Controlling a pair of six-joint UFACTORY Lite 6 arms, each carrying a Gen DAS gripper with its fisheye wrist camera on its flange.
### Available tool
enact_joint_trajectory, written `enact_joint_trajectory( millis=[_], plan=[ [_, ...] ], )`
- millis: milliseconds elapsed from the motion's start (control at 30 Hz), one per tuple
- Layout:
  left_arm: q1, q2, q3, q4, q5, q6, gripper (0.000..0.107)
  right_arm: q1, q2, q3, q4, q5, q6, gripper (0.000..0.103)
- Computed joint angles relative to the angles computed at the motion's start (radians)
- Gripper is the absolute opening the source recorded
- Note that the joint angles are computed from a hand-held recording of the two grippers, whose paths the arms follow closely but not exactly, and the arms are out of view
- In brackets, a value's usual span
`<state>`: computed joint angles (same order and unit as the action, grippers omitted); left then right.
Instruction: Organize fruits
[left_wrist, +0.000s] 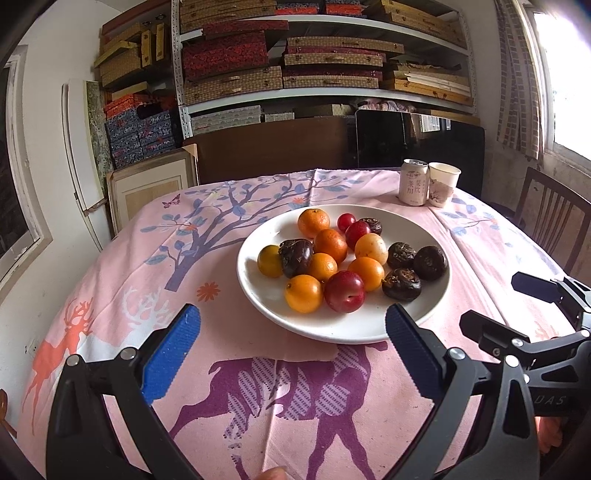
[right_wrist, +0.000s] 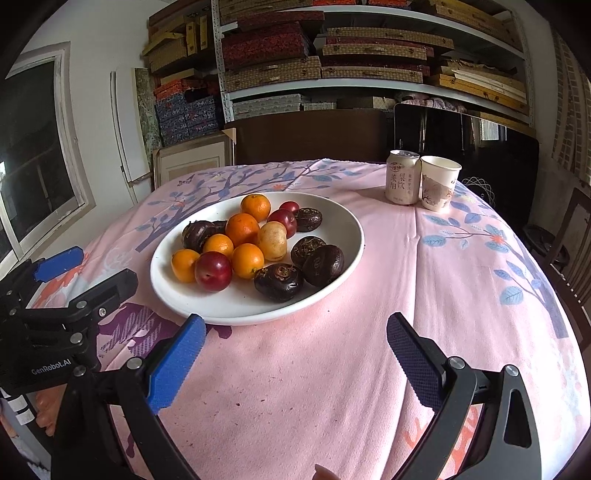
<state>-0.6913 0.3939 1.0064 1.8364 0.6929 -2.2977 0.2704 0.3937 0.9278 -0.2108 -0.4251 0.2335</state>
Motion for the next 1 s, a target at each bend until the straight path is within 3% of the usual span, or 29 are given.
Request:
enact_joint_trajectory(
  millis=[1000],
  plan=[
    [0.001,0.007,0.009,-0.008,-0.012,0.011,0.098,0.0,0.013,0.011,-0.003,0.013,0.006,0.099]
  ],
)
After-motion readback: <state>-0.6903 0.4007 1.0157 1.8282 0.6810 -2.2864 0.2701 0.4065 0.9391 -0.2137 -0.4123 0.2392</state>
